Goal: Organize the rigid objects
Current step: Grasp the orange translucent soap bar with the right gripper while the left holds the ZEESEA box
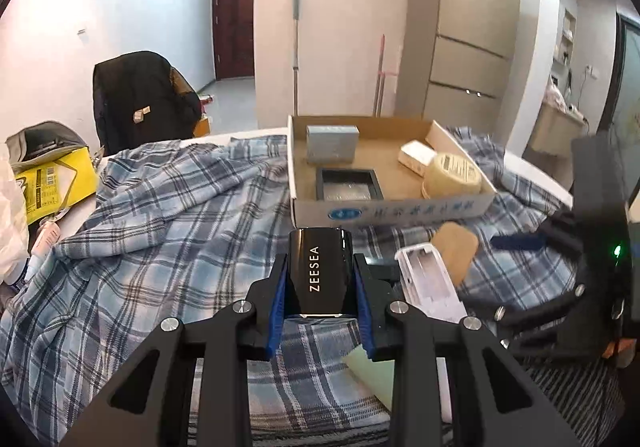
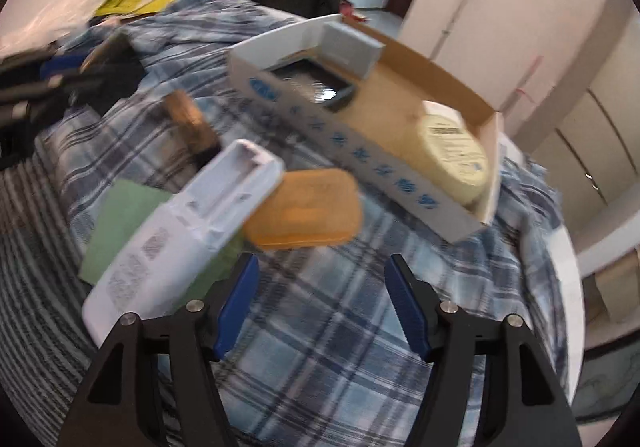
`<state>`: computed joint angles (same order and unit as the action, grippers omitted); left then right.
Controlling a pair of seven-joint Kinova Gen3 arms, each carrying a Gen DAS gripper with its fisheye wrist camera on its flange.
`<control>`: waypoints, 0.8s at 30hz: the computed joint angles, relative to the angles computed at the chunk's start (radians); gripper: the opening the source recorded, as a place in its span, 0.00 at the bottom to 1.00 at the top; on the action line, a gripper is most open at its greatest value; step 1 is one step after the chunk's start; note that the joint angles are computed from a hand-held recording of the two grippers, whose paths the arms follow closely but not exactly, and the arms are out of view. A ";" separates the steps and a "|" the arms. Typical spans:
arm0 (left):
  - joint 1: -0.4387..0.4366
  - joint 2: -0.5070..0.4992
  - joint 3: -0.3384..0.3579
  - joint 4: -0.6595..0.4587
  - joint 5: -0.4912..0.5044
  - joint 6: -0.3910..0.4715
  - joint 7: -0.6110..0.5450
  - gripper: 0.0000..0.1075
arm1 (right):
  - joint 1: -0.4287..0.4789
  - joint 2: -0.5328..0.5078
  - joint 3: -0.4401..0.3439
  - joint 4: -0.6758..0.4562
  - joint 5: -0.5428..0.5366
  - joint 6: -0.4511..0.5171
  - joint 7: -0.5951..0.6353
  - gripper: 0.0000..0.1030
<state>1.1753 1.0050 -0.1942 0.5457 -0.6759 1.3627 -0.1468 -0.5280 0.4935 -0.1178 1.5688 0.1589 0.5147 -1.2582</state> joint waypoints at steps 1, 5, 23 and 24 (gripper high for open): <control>-0.004 0.001 0.002 -0.001 0.006 0.006 0.006 0.30 | 0.011 0.008 -0.014 -0.017 -0.016 0.021 0.021 0.69; -0.020 -0.041 0.017 0.084 0.029 -0.059 0.051 0.30 | -0.059 0.022 0.047 -0.055 0.025 0.039 -0.044 0.77; -0.048 -0.106 0.059 0.222 0.026 -0.152 0.153 0.30 | 0.013 0.119 -0.042 -0.240 -0.083 0.190 0.043 0.70; -0.049 -0.107 0.059 0.225 0.027 -0.155 0.152 0.30 | 0.020 0.117 -0.044 -0.241 -0.094 0.195 0.051 0.64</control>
<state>1.1264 0.8979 -0.1354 0.7706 -0.6487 1.2079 0.0049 -0.5076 0.6104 -0.1619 1.3277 0.0652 0.7098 -1.2067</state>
